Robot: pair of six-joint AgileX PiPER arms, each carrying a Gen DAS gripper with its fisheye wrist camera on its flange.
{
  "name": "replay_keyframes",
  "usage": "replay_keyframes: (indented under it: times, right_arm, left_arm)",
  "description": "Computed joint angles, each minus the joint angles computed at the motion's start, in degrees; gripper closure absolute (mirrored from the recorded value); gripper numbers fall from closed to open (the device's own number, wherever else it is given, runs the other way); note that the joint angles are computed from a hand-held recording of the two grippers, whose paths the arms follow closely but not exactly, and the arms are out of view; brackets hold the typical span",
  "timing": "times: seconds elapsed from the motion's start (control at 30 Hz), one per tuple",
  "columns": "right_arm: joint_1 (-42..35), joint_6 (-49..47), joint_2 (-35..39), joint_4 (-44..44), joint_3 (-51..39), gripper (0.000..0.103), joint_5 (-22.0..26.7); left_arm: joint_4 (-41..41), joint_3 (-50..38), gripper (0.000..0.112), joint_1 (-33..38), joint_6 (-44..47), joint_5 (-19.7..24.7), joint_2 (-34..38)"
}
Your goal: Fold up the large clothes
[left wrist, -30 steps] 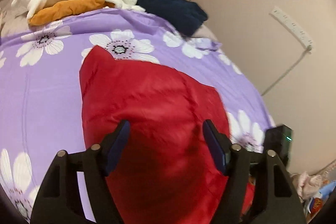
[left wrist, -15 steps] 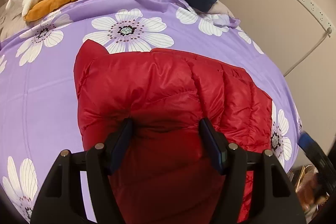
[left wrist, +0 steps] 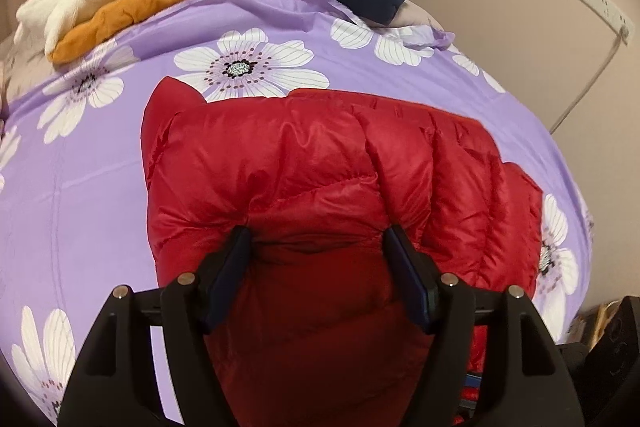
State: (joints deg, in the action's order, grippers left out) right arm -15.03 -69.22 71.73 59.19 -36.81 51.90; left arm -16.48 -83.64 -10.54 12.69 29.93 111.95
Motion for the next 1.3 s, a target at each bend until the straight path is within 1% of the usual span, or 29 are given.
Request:
replay_keyframes:
  times: [0.13,0.2,0.27,0.33,0.4,0.47,0.5,0.6,0.63,0.67,0.73,0.77,0.87,0.93,0.97,1.0,1.07,1.1,1.17,1.2,1.23,1.3]
  right_arm:
    - [-0.01,-1.73,1.99,3.48,1.12,0.086,-1.24]
    - [-1.06,-1.39,1.71,3.77,1.04,0.086,-0.02]
    - [-2.46,-1.12,1.91,3.84,0.54,0.086,2.11]
    - [-4.03,-1.41,2.20,3.87,0.30,0.086,4.20]
    - [-5.27,-0.64,2.26,3.46,-0.84,0.086,6.57]
    - [-6.52,-0.39,2.07,3.37,-1.55,0.086,8.43]
    - [-7.04,0.22,1.96,3.16,-2.25,0.086,9.55]
    - [-9.29,0.87,1.88,4.18,-4.41,0.085,13.92]
    - [-10.40,0.69,1.82,5.12,-5.08,0.085,15.53]
    - [-11.74,0.36,1.62,6.40,-5.45,0.085,16.98]
    - [-12.88,0.98,2.29,8.70,-7.33,0.085,17.49]
    - [-12.31,2.35,2.42,9.26,-8.70,0.085,16.01]
    - [-7.33,6.98,2.93,8.94,-13.14,0.085,7.27]
    - [-3.81,10.01,4.13,7.51,-15.94,0.085,2.82]
    - [-2.64,10.92,3.78,6.81,-16.04,0.085,1.35]
    - [-0.39,12.24,4.85,5.92,-17.45,0.085,-1.45]
    - [1.30,12.96,5.78,5.09,-18.32,0.085,-3.06]
    - [3.22,14.57,6.63,3.28,-18.97,0.085,-5.73]
    - [5.07,18.38,8.62,-1.33,-20.20,0.085,-8.48]
    - [4.66,19.01,9.46,-2.49,-20.60,0.085,-8.11]
    - [5.65,21.85,10.83,-5.44,-21.15,0.085,-9.46]
    - [5.72,24.19,12.56,-8.52,-21.71,0.085,-9.51]
  left_arm:
    - [-2.78,-0.20,0.041,1.32,1.91,0.91,-0.02]
    - [-4.49,0.31,0.040,2.38,1.88,2.13,-1.18]
    - [-7.90,2.99,0.040,3.53,4.10,1.95,-3.88]
    - [-13.23,7.54,0.040,5.22,8.97,1.35,-7.85]
    - [-21.13,13.33,0.040,7.85,16.60,1.40,-12.48]
    - [-29.95,19.03,0.040,10.82,25.69,2.70,-16.53]
    - [-32.60,21.35,0.040,11.79,28.73,3.21,-18.01]
    - [-34.16,25.70,0.042,12.57,31.63,3.70,-20.00]
    - [-34.49,26.61,0.042,12.46,32.38,3.41,-20.04]
    - [-33.77,27.40,0.042,11.58,32.06,1.99,-19.65]
    - [-32.83,27.67,0.041,10.83,30.97,1.13,-18.76]
    - [-33.25,27.68,0.041,10.23,31.22,0.56,-18.35]
    - [-31.76,27.40,0.041,8.82,30.06,-0.82,-18.26]
    - [-31.07,27.63,0.041,8.28,29.88,-1.47,-18.42]
    - [-30.16,27.44,0.040,7.93,29.34,-1.77,-18.30]
    - [-29.56,27.65,0.039,7.56,29.10,-2.23,-18.47]
    - [-28.71,27.58,0.039,7.15,28.70,-2.85,-18.28]
    - [-28.44,27.31,0.039,7.23,28.69,-2.78,-18.05]
    - [-28.28,26.98,0.039,7.37,28.84,-2.60,-17.83]
    - [-28.60,27.22,0.039,7.30,29.10,-2.75,-17.97]
    - [-28.87,27.30,0.039,7.30,29.51,-2.76,-18.01]
    - [-28.70,27.30,0.038,6.95,29.69,-3.18,-17.93]
